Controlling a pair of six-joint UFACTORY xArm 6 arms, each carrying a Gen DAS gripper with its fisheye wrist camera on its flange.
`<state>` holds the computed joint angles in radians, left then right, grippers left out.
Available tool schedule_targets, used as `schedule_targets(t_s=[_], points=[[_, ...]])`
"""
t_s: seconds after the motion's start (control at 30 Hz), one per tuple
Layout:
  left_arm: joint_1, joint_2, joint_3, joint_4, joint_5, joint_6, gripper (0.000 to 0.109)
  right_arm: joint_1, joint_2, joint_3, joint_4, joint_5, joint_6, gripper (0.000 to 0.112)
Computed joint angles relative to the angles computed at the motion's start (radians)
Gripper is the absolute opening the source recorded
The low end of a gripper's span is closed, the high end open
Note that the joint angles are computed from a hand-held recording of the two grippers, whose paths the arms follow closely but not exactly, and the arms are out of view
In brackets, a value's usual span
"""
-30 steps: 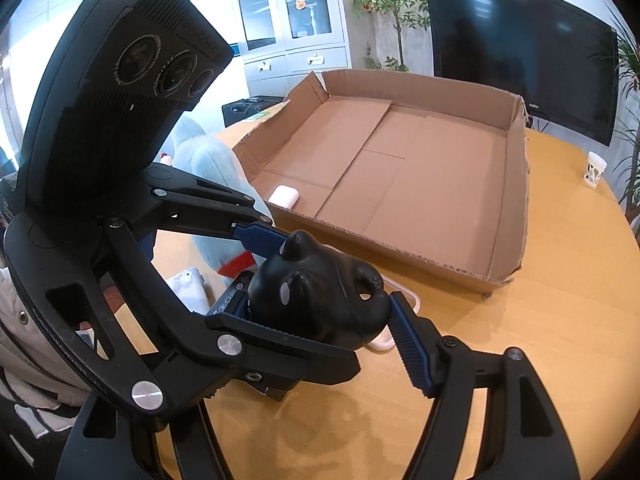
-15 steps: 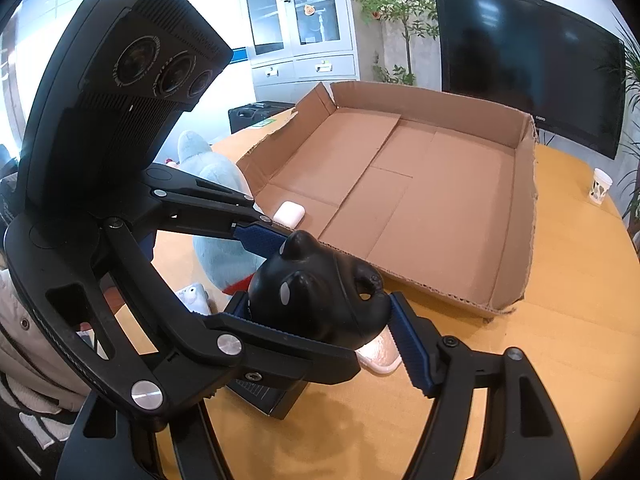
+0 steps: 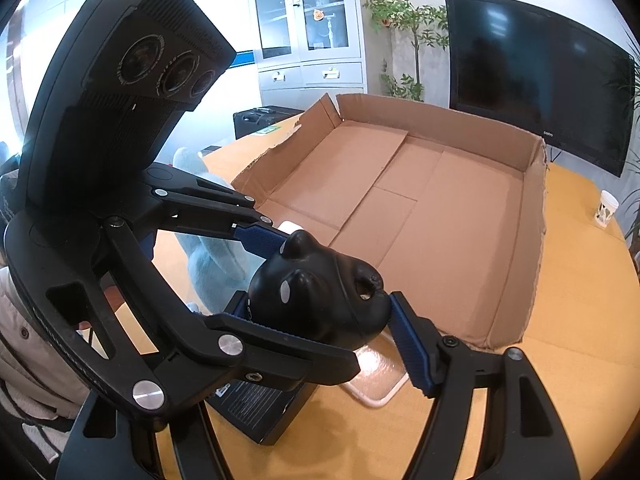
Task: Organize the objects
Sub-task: 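Lift the black toy with both grippers and carry it over the cardboard box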
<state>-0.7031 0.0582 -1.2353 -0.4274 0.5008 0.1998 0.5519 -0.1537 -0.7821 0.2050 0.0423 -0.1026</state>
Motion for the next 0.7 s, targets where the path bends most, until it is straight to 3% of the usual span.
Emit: schedule_targets(t_s=[0.7], points=[[0.059,0.071,-0.117,0.041,0.052,-0.007,0.066,-0.012,0.103,-0.125,0.126,0.008,-0.163,0.068]])
